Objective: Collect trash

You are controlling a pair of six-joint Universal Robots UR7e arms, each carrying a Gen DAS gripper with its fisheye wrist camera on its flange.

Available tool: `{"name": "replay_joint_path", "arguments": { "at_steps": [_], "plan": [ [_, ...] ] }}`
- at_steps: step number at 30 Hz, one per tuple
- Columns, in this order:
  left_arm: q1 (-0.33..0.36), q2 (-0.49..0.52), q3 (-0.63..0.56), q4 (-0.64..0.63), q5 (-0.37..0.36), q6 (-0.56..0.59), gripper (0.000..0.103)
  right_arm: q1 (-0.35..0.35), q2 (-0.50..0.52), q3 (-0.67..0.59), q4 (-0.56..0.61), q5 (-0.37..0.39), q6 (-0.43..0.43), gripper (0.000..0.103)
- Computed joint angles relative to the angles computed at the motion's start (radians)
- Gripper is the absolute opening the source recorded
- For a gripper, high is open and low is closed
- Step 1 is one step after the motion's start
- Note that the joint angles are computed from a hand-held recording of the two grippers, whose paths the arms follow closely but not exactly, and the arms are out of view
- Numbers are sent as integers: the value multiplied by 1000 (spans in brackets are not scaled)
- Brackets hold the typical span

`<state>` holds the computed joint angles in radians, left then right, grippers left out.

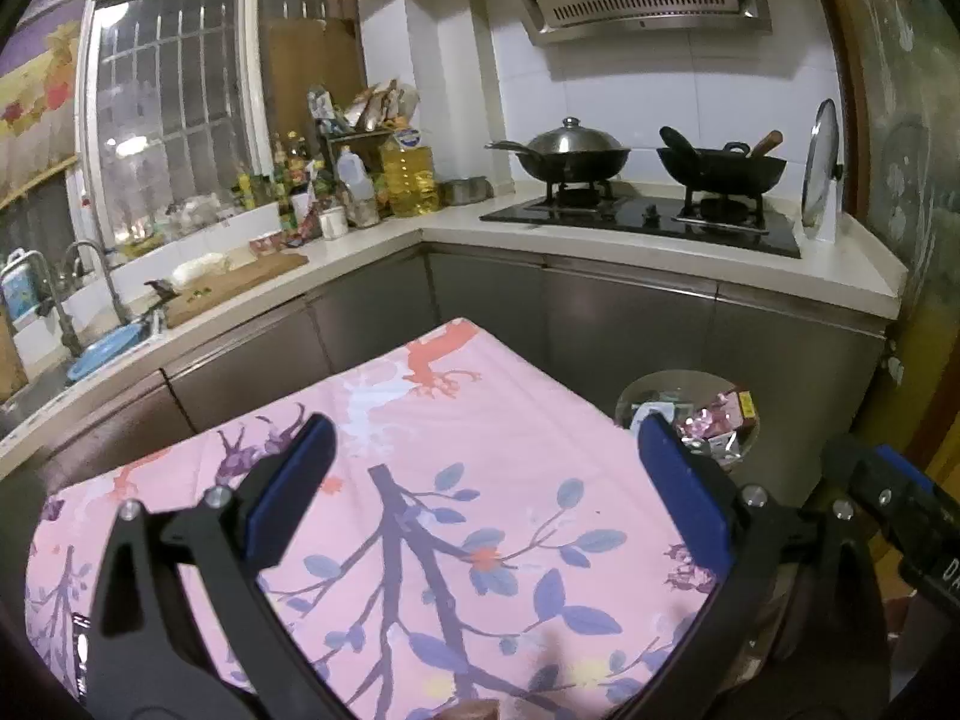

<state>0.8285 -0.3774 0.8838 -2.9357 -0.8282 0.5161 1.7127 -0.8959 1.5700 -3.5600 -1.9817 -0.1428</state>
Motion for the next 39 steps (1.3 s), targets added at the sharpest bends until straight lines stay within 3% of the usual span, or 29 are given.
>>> {"name": "replay_joint_path", "arguments": {
  "at_steps": [39],
  "plan": [
    [-8, 4, 32, -59, 44, 45, 97, -16, 14, 4, -7, 11, 2, 96]
  ]
}}
